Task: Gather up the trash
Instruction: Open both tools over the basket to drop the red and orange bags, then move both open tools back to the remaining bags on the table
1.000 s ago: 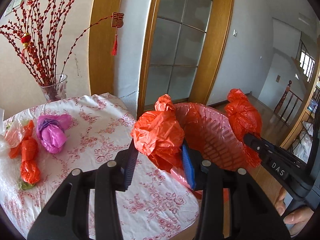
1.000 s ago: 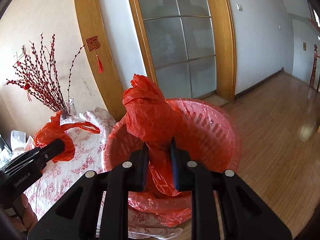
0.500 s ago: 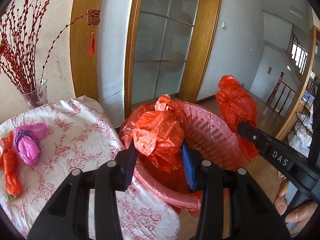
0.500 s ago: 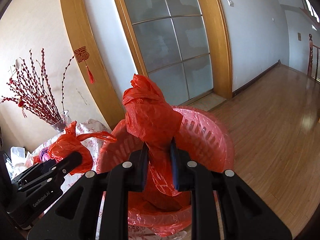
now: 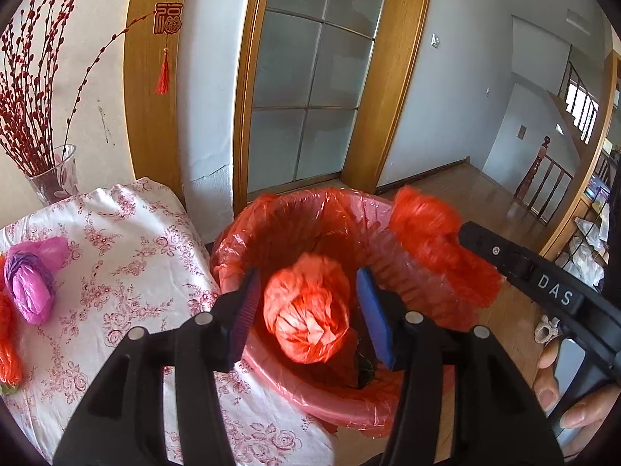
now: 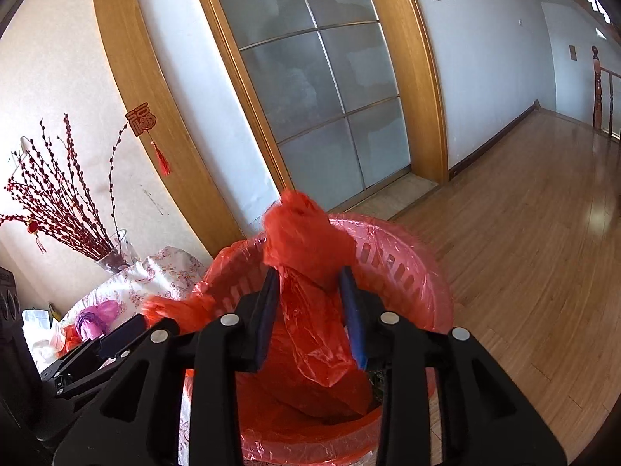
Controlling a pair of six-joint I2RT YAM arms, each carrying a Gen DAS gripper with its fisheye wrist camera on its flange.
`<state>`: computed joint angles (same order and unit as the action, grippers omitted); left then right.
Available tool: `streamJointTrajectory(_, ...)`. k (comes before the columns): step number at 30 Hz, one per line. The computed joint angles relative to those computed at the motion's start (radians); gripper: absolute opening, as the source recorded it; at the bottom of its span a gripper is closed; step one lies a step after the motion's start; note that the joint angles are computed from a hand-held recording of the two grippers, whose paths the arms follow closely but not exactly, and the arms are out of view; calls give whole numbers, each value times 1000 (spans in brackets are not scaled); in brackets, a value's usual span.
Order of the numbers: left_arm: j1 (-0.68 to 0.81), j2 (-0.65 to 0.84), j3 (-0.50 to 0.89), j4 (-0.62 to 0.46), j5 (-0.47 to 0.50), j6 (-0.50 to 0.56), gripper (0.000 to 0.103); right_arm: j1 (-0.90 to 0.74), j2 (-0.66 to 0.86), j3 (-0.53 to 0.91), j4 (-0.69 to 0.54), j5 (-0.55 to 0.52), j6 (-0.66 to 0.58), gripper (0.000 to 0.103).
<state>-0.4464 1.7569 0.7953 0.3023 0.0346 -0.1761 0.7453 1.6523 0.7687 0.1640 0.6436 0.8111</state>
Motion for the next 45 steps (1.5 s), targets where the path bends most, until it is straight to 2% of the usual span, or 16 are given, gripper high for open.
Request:
streamJointTrajectory(6,44,-49,-73,24,-28,-1,59,30,-1,-14,-38,62,17,55)
streamJointTrajectory(15,143,-176,-220,60,-68,43,62,73,31,18,-71,79,-15,57)
streamJointTrajectory(26,378,-401,-382,28,-4,86,64,160,143,179,-106,42,-78,57)
streamJointTrajectory(32,607,-524,-465,14,33,174,66,206,309,411,-133,-39,-148,57)
streamJointTrajectory(37,861,-544,-475,-3,156,227,66,235,494,689,-201,-130,-223,57)
streamJointTrajectory(41,1037,-518,-457,-5,249,251,66,250,683,993,-313,-186,-281,57)
streamJointTrajectory(45,1151,-480,-425,-8,313,275,66,254,912,1390,-498,-228,-321,57)
